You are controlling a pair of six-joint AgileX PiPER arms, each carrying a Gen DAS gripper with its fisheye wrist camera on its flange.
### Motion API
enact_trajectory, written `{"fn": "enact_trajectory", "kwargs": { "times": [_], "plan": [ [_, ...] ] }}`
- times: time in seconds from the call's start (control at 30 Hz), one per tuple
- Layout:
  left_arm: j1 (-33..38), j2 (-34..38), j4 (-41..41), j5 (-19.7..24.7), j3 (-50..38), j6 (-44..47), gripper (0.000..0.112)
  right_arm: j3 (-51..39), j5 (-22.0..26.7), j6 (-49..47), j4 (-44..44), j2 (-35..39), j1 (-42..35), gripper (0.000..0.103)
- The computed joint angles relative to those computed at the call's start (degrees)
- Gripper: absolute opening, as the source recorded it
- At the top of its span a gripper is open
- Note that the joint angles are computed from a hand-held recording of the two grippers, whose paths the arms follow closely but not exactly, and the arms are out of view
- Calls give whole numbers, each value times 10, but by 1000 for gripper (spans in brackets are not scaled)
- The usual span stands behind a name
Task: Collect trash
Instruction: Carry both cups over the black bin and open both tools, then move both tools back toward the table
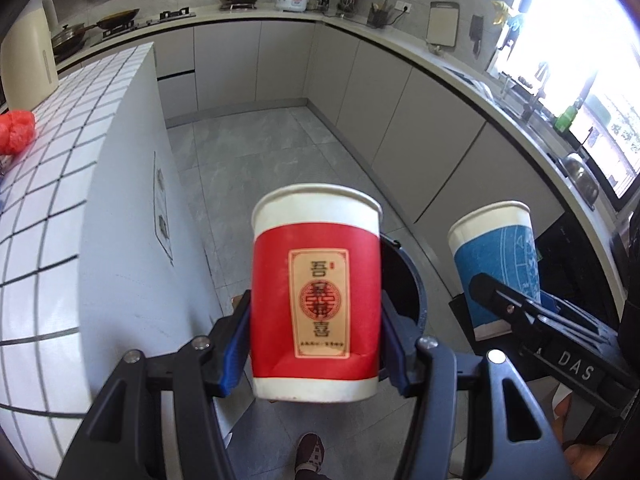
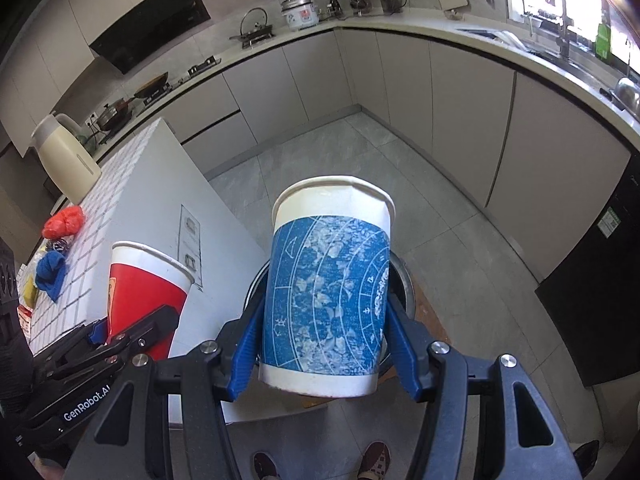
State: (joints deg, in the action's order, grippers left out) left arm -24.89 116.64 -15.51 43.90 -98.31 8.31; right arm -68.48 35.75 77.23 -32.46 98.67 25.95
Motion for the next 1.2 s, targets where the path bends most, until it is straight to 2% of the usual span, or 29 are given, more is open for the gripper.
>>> {"fn": "enact_trajectory", "kwargs": {
  "times": [0.23, 0.4, 0.47, 0.5, 0.6, 0.73, 0.9, 1.03, 1.2],
  "plan": [
    [-21, 77, 43, 18, -67, -62, 59, -16, -68, -142, 97, 69, -70, 60],
    [-32, 133, 53, 52, -133, -89, 62, -39, -103, -271, 191, 124, -113, 63],
    [-34, 157, 57, 68, -161, -104, 64, -45, -109, -289, 199, 140, -123, 64],
    [-33, 170, 53, 80, -180, -106, 65, -49, -108, -298, 204, 147, -127, 69],
    [-38, 194, 79, 104, -224, -136, 70, -49, -118, -307, 210, 155, -138, 74],
    [-38, 166, 98, 84, -199, -155, 70, -37, -132, -292, 198, 145, -148, 74],
    [-39, 114, 114, 80, -174, -161, 70, -25, -103, -219, 131, 109, -132, 74],
    [-32, 70, 108, 87, -155, -142, 70, -30, -55, -169, 84, 72, -108, 74],
    [-15, -5, 93, 82, -96, -117, 70, -66, 29, -111, 35, 37, -59, 74]
  ]
}}
